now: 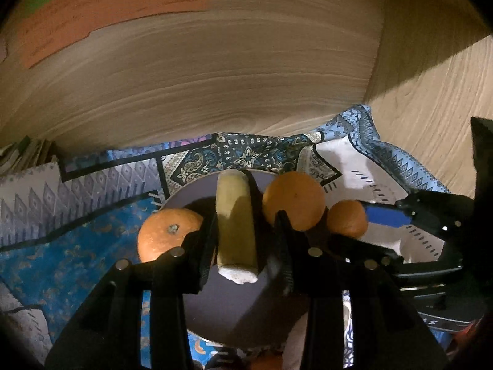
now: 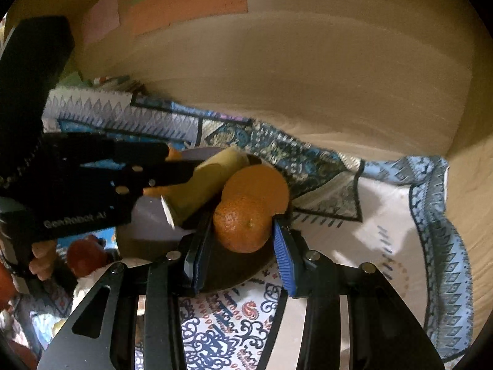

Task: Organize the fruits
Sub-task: 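Lower the yellow cylinder and tangerine onto the plate and open both tools, then grasp the pale pomelo peel with the right tool and lift it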

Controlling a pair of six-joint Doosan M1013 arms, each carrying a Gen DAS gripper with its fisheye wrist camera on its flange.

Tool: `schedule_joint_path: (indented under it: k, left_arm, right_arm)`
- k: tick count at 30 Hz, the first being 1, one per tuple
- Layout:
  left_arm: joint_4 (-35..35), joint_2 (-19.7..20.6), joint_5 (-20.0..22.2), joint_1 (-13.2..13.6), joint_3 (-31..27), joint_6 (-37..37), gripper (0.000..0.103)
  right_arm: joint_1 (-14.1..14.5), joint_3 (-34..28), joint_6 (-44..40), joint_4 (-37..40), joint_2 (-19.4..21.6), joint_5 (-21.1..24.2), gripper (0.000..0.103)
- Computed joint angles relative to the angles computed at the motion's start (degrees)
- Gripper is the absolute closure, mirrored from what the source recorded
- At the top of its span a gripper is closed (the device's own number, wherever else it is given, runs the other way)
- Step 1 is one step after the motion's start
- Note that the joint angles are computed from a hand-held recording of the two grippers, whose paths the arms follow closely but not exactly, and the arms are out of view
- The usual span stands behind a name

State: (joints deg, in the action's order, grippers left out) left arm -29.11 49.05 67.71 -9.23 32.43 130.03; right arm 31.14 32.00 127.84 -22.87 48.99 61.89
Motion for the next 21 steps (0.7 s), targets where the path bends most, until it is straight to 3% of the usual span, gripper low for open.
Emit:
schedule_joint_path:
  k: [4, 7, 11, 13, 17, 21]
  left_arm:
    - [0.2, -1.3, -1.7, 0.3, 2.2, 0.8, 0.063]
    - [0.2, -2.4, -3.1, 0.8, 4.1, 1.6, 0.053]
    - [0.5, -4.0, -5.2, 1.5, 7.0, 2.9, 0.051]
    - [0.8, -4.7, -5.9, 1.8, 8.1, 3.2, 0.045]
    - [1.3, -6.6, -8.1, 2.3, 11.4, 4.4, 0.041]
    - [1.1, -8.0, -9.2, 2.9, 13.6, 5.0, 0.037]
  right_arm:
    - [-0.4, -2.1, -2.4, 3.2, 1.4, 2.1, 0.068]
    - [-0.6, -3.4, -3.1, 4.6, 2.3, 3.8, 0.068]
    - [-0.8, -5.1, -3.2, 5.5, 3.4, 6.1, 0.068]
    - [-0.9, -5.1, -3.2, 6.1, 3.4, 6.1, 0.067]
    - [-0.4, -4.8, -1.7, 2.9, 3.1, 5.9, 0.04]
    - [0.3, -3.7, -1.2, 0.3, 2.0, 5.1, 0.04]
